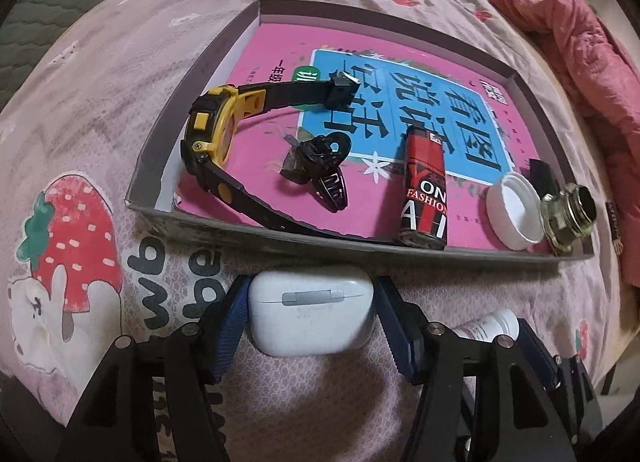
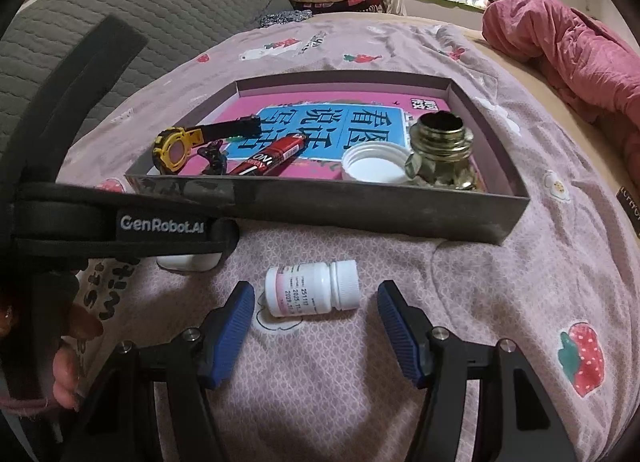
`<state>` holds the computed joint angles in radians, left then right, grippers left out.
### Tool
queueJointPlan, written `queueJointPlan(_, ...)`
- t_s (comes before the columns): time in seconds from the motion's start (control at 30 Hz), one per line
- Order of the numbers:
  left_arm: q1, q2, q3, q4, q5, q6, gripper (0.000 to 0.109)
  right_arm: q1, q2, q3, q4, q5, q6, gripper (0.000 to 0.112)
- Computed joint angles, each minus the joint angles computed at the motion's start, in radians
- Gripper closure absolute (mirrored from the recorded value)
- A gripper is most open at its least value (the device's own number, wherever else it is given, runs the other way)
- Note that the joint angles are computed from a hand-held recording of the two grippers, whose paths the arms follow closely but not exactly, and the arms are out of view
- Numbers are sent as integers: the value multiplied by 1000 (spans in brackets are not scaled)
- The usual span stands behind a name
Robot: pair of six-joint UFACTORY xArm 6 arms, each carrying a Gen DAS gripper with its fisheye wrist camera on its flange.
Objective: Organize rigid objects
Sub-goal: 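Grasp the earbud case with the left tool while the right tool grasps the white pill bottle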
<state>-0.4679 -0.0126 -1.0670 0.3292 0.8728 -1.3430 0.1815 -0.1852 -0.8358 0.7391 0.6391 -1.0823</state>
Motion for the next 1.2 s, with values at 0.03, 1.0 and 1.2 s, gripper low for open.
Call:
queueJointPlan(0.03, 1, 20, -21, 2, 9, -2, 44, 3, 4, 0, -1, -7, 1, 49)
queueJointPlan(1.0, -58, -144, 184, 130, -159, -127, 47, -48, -43, -13, 99, 51, -127, 66)
queueJointPlan(1.2, -77, -188, 190, 166, -129, -135, 47, -54, -66, -14, 130, 51, -161, 66)
